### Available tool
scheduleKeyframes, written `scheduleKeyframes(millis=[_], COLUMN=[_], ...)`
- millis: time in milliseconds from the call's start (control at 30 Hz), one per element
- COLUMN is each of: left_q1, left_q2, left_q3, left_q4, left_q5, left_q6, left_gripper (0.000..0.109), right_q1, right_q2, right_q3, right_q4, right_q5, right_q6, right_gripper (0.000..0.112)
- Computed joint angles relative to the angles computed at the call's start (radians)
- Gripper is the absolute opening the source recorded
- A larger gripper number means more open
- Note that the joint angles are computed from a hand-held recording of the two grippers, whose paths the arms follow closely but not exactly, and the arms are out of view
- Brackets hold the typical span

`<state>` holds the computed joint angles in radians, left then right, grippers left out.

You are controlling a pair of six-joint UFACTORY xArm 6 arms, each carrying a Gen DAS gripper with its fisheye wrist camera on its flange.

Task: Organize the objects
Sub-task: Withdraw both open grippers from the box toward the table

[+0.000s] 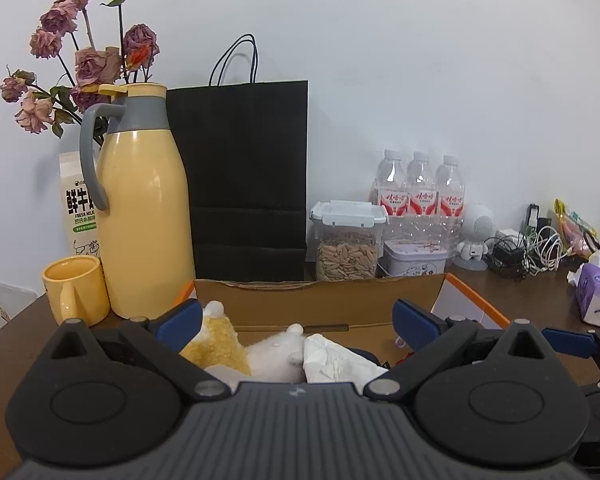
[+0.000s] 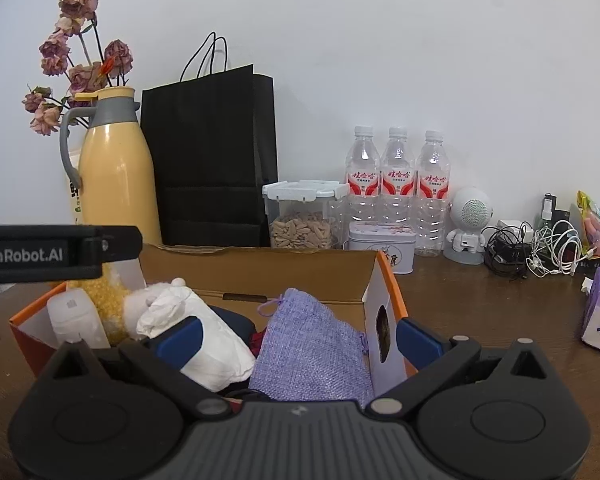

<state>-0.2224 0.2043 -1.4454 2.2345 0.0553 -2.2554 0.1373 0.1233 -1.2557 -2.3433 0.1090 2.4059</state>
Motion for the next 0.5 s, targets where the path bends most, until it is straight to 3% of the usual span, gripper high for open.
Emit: scheduleKeyframes(millis=[167,500], left_q1=[0.000,-0.003], left_q2=[-0.034,-0.140], left_q3=[0.017,0.092], left_q4=[0.088,0.385], left_q5=[-0.013,-0.051], left_q6=[-0.107,-0.419], left_gripper=[0.103,0.103], right_q1=[0.000,0.001], right_q2=[-0.038,-0.156], right_q3=[0.035,0.141], right_q4=[0.017,0.033], right_q5=[0.010,0.016], right_q6=[-0.011,-0.022], right_gripper=[0.103,0.103])
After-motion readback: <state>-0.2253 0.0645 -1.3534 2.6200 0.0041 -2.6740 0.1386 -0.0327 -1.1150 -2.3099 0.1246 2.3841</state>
